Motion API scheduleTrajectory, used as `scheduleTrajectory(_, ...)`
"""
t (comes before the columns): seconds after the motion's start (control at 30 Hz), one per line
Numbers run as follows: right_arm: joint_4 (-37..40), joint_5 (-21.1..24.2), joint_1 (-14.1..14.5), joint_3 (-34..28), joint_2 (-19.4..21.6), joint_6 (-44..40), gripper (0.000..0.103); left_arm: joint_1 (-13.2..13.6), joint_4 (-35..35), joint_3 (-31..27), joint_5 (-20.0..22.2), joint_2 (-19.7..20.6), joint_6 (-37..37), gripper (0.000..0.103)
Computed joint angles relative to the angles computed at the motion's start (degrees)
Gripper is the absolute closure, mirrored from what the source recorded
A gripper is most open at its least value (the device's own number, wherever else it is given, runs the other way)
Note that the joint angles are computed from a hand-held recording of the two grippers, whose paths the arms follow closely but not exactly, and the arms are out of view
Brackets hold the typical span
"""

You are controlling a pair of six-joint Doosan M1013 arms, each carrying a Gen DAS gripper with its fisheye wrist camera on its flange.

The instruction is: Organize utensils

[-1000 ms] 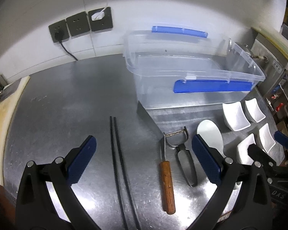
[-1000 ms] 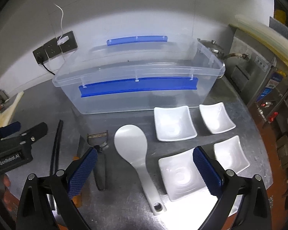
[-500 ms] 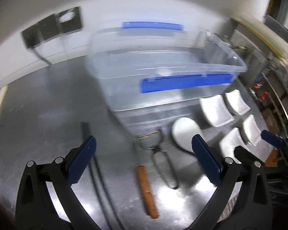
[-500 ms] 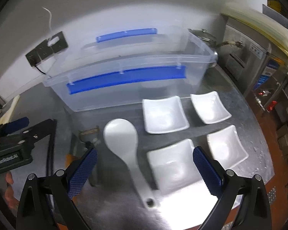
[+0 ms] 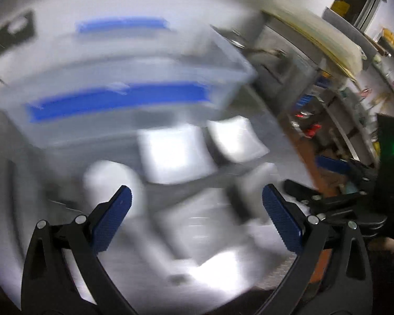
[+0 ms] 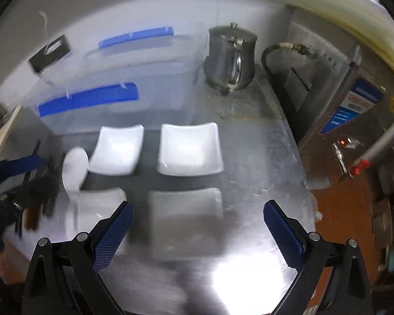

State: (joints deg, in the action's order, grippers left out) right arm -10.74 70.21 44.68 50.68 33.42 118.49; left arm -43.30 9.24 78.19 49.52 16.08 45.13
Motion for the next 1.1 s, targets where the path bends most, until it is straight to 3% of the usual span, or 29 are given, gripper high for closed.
scheduleTrajectory(0.03, 1.5, 0.0, -0.8, 0.8, -0.4, -2.3, 0.005, -0.5, -0.5, -1.1, 0.7, 1.1, -0.2, 0.008)
scheduleTrajectory(0.1, 6.6, 0.1, -2.7, 2.2, -0.9, -7.2, 0.007, -1.7, -1.1, -3.9, 3.4, 3.7, -1.4, 0.022)
scheduleTrajectory(0.13, 8.8, 0.3, -3.4, 2.6, -1.0, -9.0, 0.011, -2.1, -2.3, -4.9, 4.6, 4.8, -2.1, 0.035)
scheduleTrajectory(0.17, 11.6, 1.0, -4.3, 2.6, -0.8, -11.1, 0.027, -2.2, -3.4, -5.6, 5.7, 5.5, -2.8, 0.043)
scheduleTrajectory(0.2, 13.4, 1.7, -4.8, 2.5, -0.5, -12.2, 0.033, -2.4, -3.7, -6.1, 6.6, 6.0, -3.4, 0.046)
scheduleTrajectory(0.37, 20.1, 2.0, -6.4, 3.1, 0.0, -16.3, 0.034, -3.0, -3.6, -7.7, 7.8, 7.6, -6.7, 0.058)
scheduleTrajectory(0.5, 23.7, 1.7, -7.1, 3.6, 0.1, -17.3, 0.046, -3.1, -3.6, -9.7, 9.8, 8.8, -7.2, 0.065)
scheduleTrajectory(0.63, 25.4, 2.6, -7.3, 2.6, 1.4, -17.6, 0.059, -2.9, -4.9, -12.3, 14.9, 10.9, -6.5, 0.084)
scheduleTrajectory(0.73, 26.9, 2.6, -7.5, 2.7, 1.7, -17.4, 0.069, -2.9, -5.0, -12.7, 15.7, 11.3, -6.1, 0.087)
scheduleTrajectory(0.97, 27.9, 3.9, -7.3, 2.1, 2.8, -16.1, 0.070, -2.4, -7.5, -12.4, 15.2, 11.6, -5.2, 0.087)
scheduleTrajectory(1.0, 28.2, 4.0, -7.3, 1.9, 3.0, -15.8, 0.083, -2.2, -7.9, -12.2, 15.1, 11.6, -5.0, 0.087)
scheduleTrajectory(1.1, 27.1, 4.7, -7.1, 1.4, 3.5, -15.0, 0.092, -1.7, -10.5, -11.7, 14.2, 11.9, -4.1, 0.087)
